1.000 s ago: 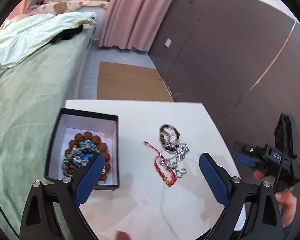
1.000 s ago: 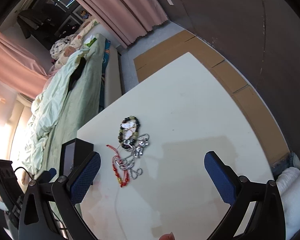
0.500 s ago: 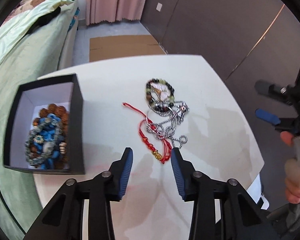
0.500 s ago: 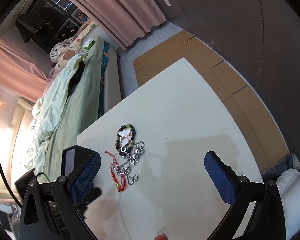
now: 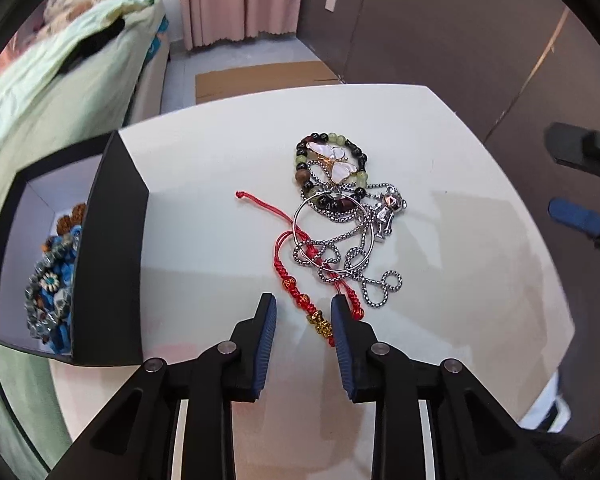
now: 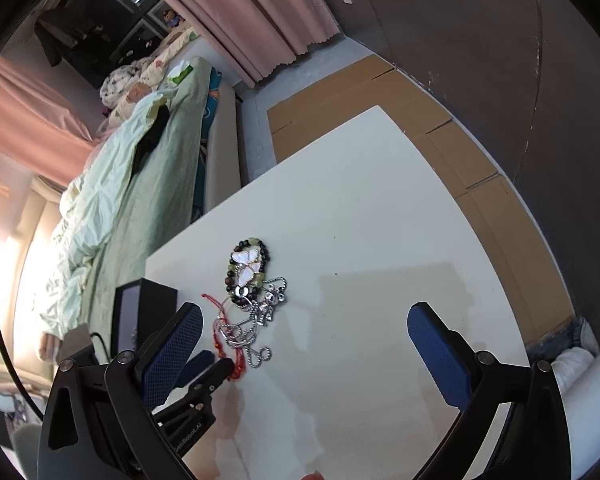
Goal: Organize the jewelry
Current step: 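Grasp the red string bracelet with the left tool while the right tool grasps the silver chain pendant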
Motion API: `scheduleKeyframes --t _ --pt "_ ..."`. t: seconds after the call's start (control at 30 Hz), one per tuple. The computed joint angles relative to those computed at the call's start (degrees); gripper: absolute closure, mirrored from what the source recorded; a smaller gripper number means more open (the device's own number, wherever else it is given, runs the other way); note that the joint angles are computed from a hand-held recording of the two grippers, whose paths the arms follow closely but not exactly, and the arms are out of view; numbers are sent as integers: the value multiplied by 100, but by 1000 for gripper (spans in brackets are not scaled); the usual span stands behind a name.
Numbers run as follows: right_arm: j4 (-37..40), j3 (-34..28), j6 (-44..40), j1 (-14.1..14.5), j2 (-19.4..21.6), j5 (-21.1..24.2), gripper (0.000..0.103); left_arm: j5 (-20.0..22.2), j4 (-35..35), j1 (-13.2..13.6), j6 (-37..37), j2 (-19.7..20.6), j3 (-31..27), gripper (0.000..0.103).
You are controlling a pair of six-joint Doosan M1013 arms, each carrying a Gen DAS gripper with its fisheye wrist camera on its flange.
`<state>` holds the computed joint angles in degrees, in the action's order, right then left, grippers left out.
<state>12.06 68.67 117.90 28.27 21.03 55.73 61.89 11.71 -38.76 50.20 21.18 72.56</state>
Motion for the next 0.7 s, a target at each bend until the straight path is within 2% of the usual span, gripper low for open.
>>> scheduleKeyframes --t 0.03,0.07,0.1,0.17,0.4,0.43,0.5,0.7 --pt "-35 -33 -32 17 28 66 6 71 130 -23 -32 10 -16 85" --pt "-45 -65 -60 24 55 127 16 55 146 -12 -27 0 2 96" --pt "-38 -106 -93 36 94 223 25 -16 46 15 -6 -11 31 96" --pt "66 -180 -173 50 176 386 31 -191 -199 102 76 -88 134 96" --pt "219 -346 -291 130 362 456 34 -555 -400 233 1 -241 259 96" --pt "215 -364 -277 137 384 452 37 -618 -377 247 -33 -278 275 96" --pt "178 -446 -216 160 463 526 50 -737 -374 277 -84 -348 312 96" --pt "260 -582 158 160 634 619 68 -997 -297 328 -252 -516 392 96"
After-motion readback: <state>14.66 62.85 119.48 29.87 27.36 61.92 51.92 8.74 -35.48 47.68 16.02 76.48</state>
